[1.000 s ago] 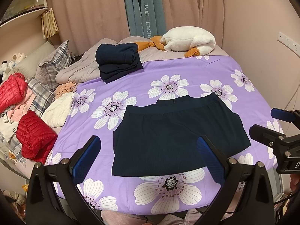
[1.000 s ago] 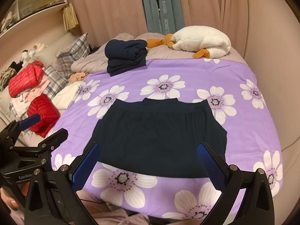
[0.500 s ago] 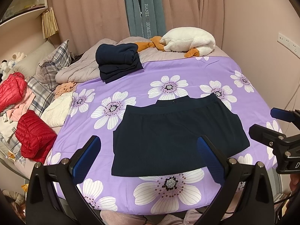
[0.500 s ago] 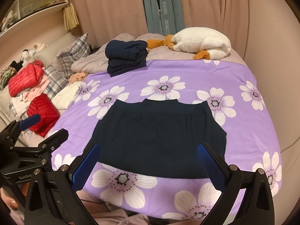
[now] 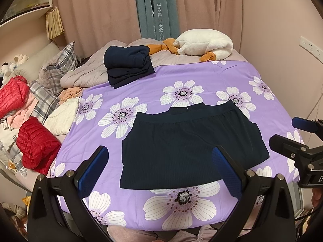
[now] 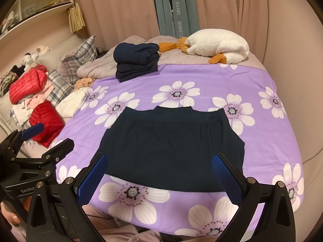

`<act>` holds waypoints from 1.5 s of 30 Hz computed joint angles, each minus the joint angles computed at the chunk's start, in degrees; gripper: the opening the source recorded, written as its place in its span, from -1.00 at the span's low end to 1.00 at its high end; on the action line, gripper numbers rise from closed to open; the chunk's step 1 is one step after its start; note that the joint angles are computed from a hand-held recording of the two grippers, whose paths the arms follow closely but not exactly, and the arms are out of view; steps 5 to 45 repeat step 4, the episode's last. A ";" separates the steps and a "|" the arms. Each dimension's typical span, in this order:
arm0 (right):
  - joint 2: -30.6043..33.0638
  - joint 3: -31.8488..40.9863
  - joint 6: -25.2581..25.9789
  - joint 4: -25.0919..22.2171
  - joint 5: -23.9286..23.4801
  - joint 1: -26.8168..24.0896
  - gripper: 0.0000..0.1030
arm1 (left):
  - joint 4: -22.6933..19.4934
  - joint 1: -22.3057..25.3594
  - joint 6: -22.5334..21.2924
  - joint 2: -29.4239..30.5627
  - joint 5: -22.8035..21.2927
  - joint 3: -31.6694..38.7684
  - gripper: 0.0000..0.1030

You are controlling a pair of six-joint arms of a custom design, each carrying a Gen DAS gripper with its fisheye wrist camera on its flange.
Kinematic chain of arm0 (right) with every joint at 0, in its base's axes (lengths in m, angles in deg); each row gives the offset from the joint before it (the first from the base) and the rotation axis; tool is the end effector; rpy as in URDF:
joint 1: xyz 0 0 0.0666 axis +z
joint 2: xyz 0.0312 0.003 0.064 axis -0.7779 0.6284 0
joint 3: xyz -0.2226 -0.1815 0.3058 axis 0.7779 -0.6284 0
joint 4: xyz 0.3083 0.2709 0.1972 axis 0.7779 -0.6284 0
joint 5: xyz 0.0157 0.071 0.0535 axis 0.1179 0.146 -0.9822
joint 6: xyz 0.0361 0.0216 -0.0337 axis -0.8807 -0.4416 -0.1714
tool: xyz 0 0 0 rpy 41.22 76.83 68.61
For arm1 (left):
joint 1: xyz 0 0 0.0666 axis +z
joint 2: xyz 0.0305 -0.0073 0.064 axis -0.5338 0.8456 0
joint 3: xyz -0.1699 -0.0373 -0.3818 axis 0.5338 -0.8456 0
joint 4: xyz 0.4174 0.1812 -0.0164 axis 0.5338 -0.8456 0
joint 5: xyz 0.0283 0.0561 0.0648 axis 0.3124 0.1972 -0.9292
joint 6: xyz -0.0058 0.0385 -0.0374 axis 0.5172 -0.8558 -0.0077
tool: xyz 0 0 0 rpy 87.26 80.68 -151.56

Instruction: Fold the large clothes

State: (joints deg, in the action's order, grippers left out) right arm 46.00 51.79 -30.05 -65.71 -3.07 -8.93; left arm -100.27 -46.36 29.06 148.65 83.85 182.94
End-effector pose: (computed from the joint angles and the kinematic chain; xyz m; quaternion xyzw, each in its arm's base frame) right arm 0.3790 0.3251 0.7011 0.0010 0.9235 0.0787 0.3754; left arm 0.4099 -0.1003 0.7049 0.1117 0.9140 -0.0016 0.3900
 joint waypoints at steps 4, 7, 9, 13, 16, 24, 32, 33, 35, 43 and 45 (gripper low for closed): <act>0.09 0.11 0.05 0.02 0.00 0.04 0.98 | -0.02 0.18 0.54 0.14 0.05 0.13 0.99; 0.09 0.11 0.05 0.02 0.00 0.04 0.98 | -0.02 0.18 0.54 0.14 0.05 0.13 0.99; 0.09 0.11 0.05 0.02 0.00 0.04 0.98 | -0.02 0.18 0.54 0.14 0.05 0.13 0.99; 0.09 0.11 0.05 0.02 0.00 0.04 0.98 | -0.02 0.18 0.54 0.14 0.05 0.13 0.99; 0.09 0.11 0.05 0.02 0.00 0.04 0.98 | -0.02 0.18 0.54 0.14 0.05 0.13 0.99; 0.09 0.11 0.05 0.02 0.00 0.04 0.98 | -0.02 0.18 0.54 0.14 0.05 0.13 0.99; 0.09 0.11 0.05 0.02 0.00 0.04 0.98 | -0.02 0.18 0.54 0.14 0.05 0.13 0.99; 0.09 0.11 0.05 0.02 0.00 0.04 0.98 | -0.02 0.18 0.54 0.14 0.05 0.13 0.99; 0.09 0.11 0.05 0.02 0.00 0.04 0.98 | -0.02 0.18 0.54 0.14 0.05 0.13 0.99; 0.09 0.11 0.05 0.02 0.00 0.04 0.98 | -0.02 0.18 0.54 0.14 0.05 0.13 0.99; 0.09 0.11 0.05 0.02 0.00 0.04 0.98 | -0.02 0.18 0.54 0.14 0.05 0.13 0.99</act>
